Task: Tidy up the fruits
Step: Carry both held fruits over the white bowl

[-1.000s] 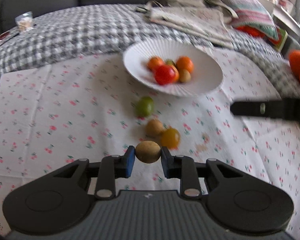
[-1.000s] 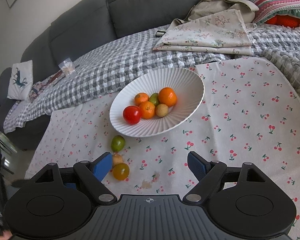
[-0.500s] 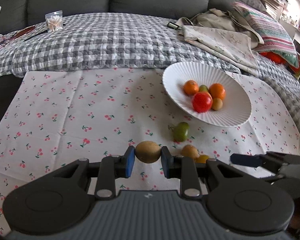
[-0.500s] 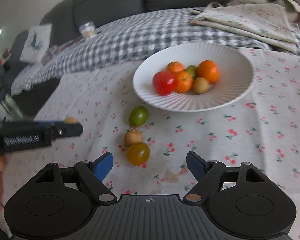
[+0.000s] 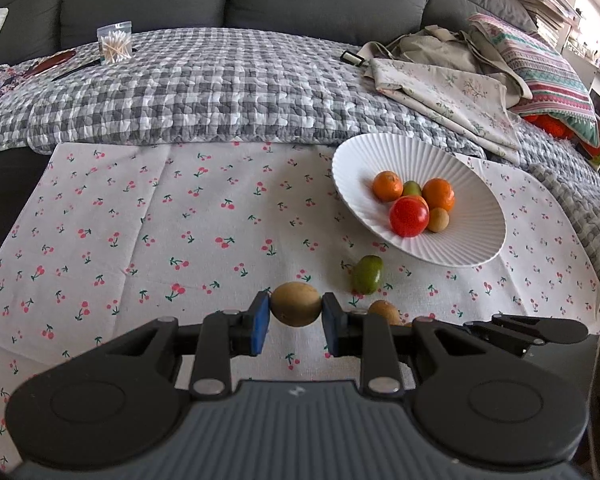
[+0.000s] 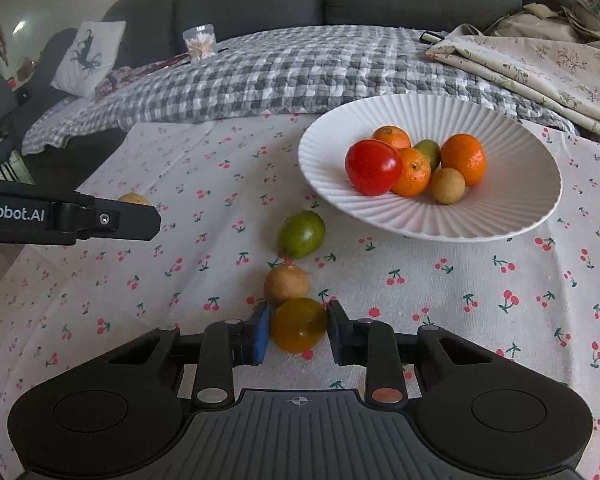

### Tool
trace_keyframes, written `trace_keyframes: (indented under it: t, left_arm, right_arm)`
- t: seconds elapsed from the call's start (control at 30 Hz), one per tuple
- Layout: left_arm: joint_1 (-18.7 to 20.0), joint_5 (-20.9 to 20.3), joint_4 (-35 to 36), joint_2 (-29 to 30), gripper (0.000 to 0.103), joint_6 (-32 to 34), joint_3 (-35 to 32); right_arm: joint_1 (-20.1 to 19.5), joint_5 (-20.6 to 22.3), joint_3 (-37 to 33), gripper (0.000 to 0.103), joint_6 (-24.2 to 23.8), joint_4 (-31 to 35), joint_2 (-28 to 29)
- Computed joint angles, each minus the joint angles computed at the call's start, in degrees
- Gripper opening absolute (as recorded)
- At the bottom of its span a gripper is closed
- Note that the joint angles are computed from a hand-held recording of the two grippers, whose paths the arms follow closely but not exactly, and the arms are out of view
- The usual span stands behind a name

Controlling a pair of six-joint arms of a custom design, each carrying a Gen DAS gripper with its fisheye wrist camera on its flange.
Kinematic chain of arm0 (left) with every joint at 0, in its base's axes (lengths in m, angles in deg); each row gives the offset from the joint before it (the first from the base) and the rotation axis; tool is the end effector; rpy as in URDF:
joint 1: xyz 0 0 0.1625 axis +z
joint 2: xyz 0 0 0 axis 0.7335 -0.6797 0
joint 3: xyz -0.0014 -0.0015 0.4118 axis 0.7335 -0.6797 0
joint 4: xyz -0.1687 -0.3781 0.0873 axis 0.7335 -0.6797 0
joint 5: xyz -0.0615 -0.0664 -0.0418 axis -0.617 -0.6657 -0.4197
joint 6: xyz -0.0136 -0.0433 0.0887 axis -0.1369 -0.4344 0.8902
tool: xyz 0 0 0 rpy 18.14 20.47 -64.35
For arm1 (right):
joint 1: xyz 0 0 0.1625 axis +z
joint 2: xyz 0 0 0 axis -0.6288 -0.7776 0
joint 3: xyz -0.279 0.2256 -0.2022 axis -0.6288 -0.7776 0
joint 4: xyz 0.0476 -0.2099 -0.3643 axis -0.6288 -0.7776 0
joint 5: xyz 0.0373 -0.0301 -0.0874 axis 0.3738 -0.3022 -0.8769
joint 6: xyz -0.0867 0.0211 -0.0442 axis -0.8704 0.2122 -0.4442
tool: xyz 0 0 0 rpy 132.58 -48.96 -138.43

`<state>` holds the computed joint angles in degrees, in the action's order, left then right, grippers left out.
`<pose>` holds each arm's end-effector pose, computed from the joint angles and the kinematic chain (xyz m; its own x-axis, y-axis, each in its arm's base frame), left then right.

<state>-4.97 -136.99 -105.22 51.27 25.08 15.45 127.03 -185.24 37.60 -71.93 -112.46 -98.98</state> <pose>-0.3749 -0.5907 0.0343 -0.6908 0.5202 -0.5021 0.6934 0.6735 -0.2562 0.0696 -0.5145 0.2569 -0.7895 0.1138 0.6032 -0.3707 0.6949 -0.6162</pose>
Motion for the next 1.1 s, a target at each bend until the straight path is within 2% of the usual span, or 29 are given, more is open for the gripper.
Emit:
trace_keyframes:
  t: [0.3, 0.73, 1.1]
  left_arm:
    - [-0.1, 0.0, -0.3, 0.0, 0.026, 0.1, 0.2]
    - [-0.5, -1.5, -2.4, 0.7, 0.026, 1.7, -0.1]
    - [-0.9, -4.8, -5.6, 3.0, 0.026, 6.0, -1.7]
  right_arm:
    - [1.7, 0.1, 0.6, 0.028, 4.1, 3.0, -3.5]
    - [3.4, -0.4, 2.5, 0.028, 5.3, 1.1, -7.5]
    - [1.2, 0.4, 3.2, 0.028, 8.2, -1.6, -12.0]
